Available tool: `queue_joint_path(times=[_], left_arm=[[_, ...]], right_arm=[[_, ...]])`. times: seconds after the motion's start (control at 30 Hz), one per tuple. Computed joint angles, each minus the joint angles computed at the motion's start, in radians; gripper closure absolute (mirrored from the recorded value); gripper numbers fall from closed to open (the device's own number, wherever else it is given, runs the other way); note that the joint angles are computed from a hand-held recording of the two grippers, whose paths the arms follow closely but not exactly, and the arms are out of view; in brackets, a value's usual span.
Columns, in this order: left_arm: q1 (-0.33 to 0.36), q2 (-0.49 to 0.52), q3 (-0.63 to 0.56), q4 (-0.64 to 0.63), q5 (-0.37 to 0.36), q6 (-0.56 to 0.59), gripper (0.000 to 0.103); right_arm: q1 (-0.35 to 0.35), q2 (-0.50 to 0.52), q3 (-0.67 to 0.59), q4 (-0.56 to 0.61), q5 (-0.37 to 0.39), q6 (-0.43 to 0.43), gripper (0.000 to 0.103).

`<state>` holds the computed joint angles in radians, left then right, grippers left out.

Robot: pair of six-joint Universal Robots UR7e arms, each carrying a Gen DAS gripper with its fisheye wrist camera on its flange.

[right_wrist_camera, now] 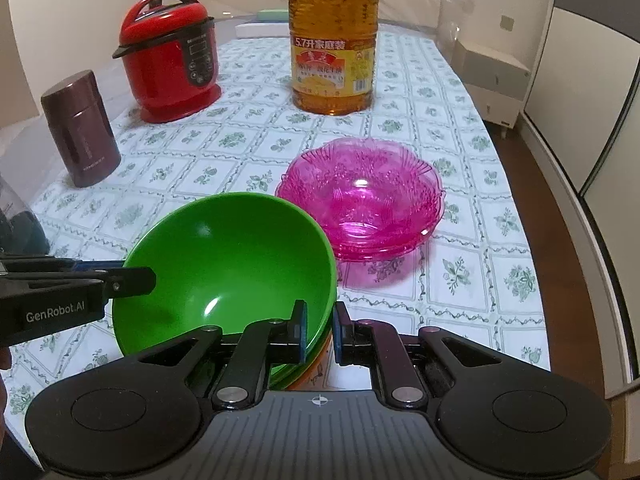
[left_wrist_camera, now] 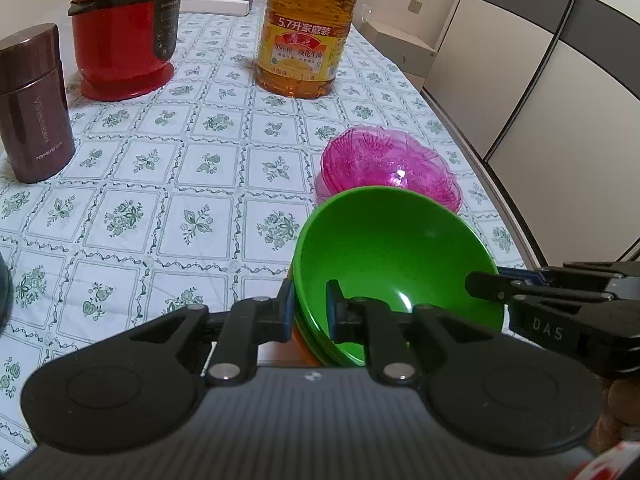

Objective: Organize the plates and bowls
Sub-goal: 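Lower the small green bowl into the bowl stack and open both grippers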

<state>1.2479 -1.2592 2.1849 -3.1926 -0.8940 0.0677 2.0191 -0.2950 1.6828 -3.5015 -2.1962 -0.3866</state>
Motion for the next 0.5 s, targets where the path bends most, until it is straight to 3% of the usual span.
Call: queue_joint_path(times=[0.1, 0.3, 0.37, 0.43, 0.5], left_arm=[[0.000, -0.005, 0.006, -0.017, -0.005, -0.001, 0.089], [-0.008, -0.032, 0.036, -0.049, -0.010, -0.028, 0.088], [-0.011, -0.043, 0.046, -0.049, -0.006, -0.049, 0.085], [-0.016, -0.055, 0.059, -0.047, 0.000, -0.070, 0.082], [-0.020, -0.068, 0.071, -0.044, 0.003, -0.084, 0.080]], right_arm=[[-0.010, -0.004, 0.009, -0.018, 0.023, 0.001, 0.091], [-0.033, -0.044, 0.067, -0.069, 0.100, 0.110, 0.088], [-0.036, -0.059, 0.089, -0.084, 0.117, 0.142, 0.083], [-0.041, -0.071, 0.113, -0.105, 0.132, 0.168, 0.069], [-0.041, -0.079, 0.135, -0.120, 0.140, 0.187, 0.061]])
